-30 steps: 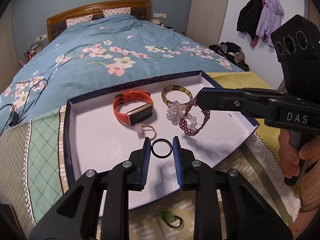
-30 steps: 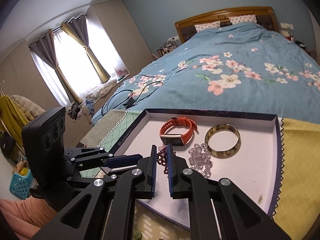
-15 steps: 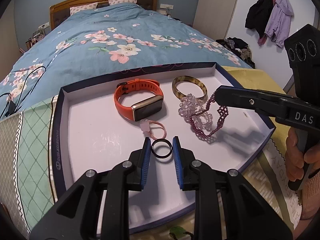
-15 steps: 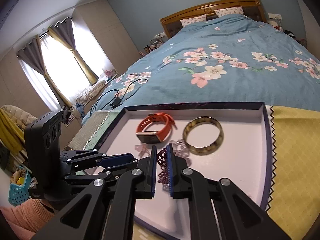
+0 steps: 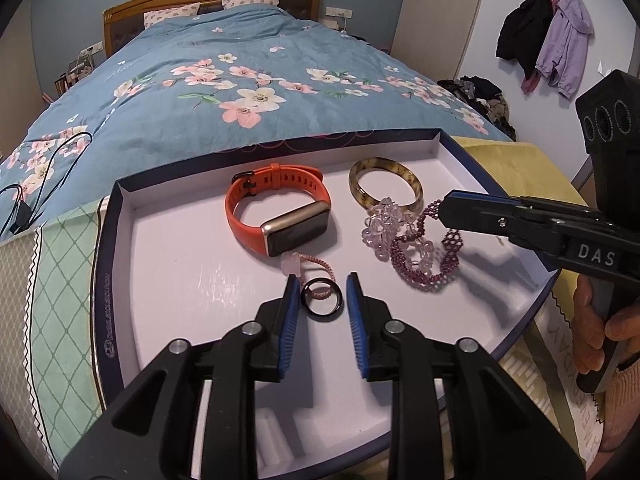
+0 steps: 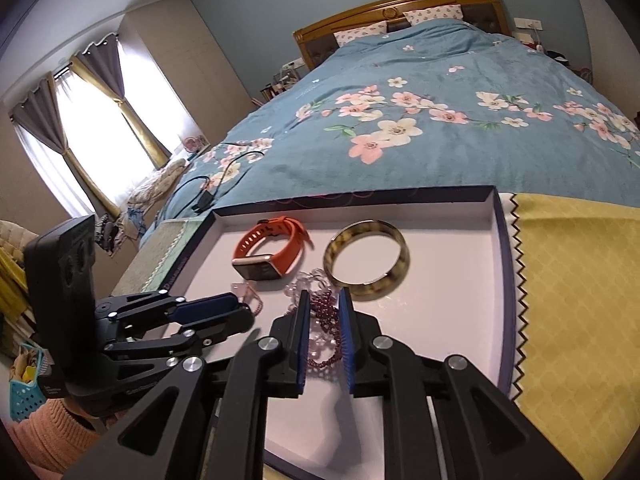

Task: Organize jewelry
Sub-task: 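Carry the black ring into the box with the left tool while the right tool lowers the bracelet in, then open both tools to release the ring and bracelet, then withdraw, then grasp the amber-green ring with the left tool while the right tool grasps the gold green-stone ring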

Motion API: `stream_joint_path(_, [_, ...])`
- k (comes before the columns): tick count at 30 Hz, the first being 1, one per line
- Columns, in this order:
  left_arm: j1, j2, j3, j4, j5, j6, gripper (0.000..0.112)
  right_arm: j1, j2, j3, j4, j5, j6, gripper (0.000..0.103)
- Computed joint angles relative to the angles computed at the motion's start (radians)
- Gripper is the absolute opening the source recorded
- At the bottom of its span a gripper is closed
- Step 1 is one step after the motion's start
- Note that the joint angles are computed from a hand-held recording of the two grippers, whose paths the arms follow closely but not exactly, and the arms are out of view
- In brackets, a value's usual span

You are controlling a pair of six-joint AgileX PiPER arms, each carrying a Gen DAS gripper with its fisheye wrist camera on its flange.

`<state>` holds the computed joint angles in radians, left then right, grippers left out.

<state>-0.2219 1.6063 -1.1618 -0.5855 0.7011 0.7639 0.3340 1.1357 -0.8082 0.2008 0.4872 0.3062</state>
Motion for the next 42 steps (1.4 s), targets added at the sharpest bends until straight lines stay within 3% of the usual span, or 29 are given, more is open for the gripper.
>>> stream_joint_path(7, [0.016, -0.072, 0.05, -0.028, -0.028, 0.029, 0.043, 0.022, -0.012, -0.006, -0.126, 0.041, 0.138, 0.018])
stream_joint_path(17, [0.158, -0.247, 0.155, -0.159, 0.031, 0.204, 0.044, 0.147, -0.115, -0.004, -0.338, 0.114, 0.329, 0.025])
stream_joint_path(20, [0.229, -0.3, 0.19, -0.213, 0.092, 0.287, 0.046, 0.244, -0.172, -0.003, -0.409, 0.157, 0.385, 0.025])
stream_joint_path(24, [0.305, -0.359, 0.24, -0.24, 0.156, 0.361, 0.046, 0.497, -0.216, 0.007, -0.589, 0.271, 0.564, 0.025])
stream_joint_path(30, [0.397, -0.436, 0.329, -0.269, 0.233, 0.462, 0.047, 0.731, -0.191, 0.039, -0.686, 0.379, 0.742, 0.025])
stream_joint_path(35, [0.466, -0.472, 0.383, -0.274, 0.285, 0.531, 0.047, 0.795, -0.185, 0.077, -0.713, 0.386, 0.846, 0.024])
stream_joint_path(42, [0.477, -0.492, 0.429, -0.253, 0.298, 0.553, 0.048, 0.78, -0.174, 0.097, -0.692, 0.361, 0.842, 0.011])
